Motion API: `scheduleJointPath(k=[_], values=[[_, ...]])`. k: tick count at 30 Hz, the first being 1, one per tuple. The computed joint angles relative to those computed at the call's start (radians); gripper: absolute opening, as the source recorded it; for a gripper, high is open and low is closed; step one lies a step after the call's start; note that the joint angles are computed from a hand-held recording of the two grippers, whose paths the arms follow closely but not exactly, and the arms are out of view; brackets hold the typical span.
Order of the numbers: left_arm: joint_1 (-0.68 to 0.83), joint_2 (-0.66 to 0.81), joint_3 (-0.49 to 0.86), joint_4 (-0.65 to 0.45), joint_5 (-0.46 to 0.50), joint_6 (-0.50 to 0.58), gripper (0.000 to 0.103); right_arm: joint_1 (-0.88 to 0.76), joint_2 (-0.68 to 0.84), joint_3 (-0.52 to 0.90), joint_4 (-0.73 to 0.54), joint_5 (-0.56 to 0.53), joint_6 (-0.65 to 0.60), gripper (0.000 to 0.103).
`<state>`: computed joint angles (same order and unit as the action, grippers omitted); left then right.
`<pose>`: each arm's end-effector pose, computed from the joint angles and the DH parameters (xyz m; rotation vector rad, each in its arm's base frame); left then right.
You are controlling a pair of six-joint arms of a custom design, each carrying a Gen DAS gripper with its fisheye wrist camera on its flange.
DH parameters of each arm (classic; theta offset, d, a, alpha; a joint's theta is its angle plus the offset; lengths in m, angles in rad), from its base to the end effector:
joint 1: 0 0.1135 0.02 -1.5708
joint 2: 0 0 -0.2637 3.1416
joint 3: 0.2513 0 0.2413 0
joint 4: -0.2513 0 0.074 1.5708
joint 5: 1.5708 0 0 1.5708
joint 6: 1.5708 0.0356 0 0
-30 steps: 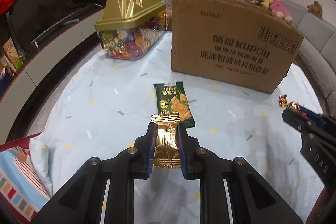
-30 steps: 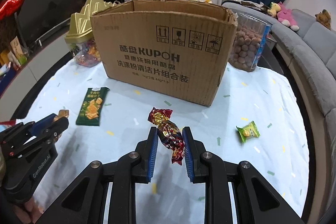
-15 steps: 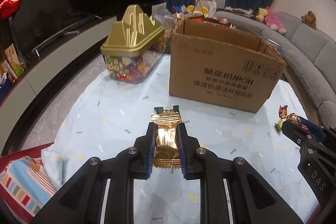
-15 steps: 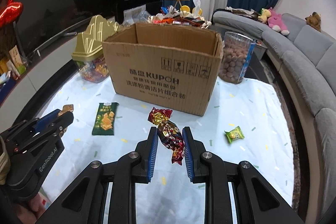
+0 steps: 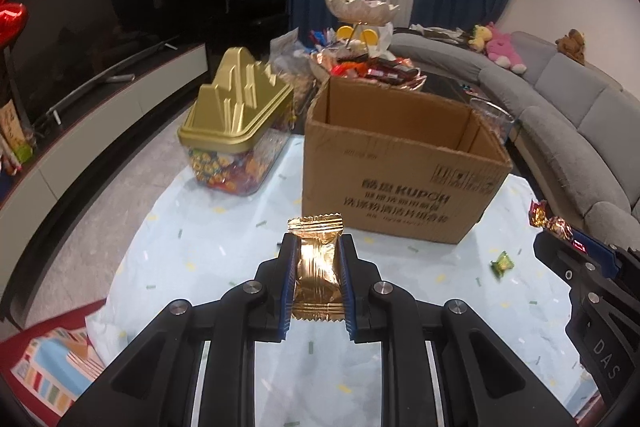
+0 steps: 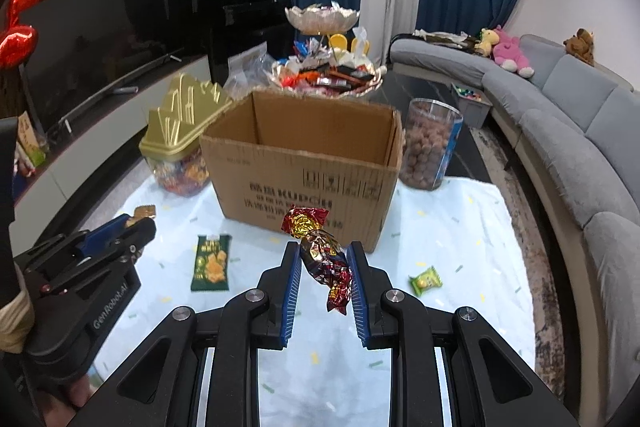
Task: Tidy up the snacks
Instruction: 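Carry the gold sweet with the left tool while the right tool carries the red-gold candy into the box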
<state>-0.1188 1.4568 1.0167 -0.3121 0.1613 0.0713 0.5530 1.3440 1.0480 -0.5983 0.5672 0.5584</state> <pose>0.3039 -0.0420 0.2556 0.3010 2.3007 -0.2113 0.2372 0.1239 0.2785 0.2400 2.2800 -0.1415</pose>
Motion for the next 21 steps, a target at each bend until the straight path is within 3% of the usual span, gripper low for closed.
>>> scheduleJointPath(k=[10, 21], values=[[-0.015, 0.054, 0.183, -0.085, 0.026, 0.017, 0.021, -0.018, 0.030, 0.120, -0.049, 0.017, -0.021, 0.025], [-0.041, 0.204, 0.482, -0.202, 0.063, 0.031, 0.021, -0.087, 0.112, 0.299, -0.088, 0.014, -0.081, 0.025]])
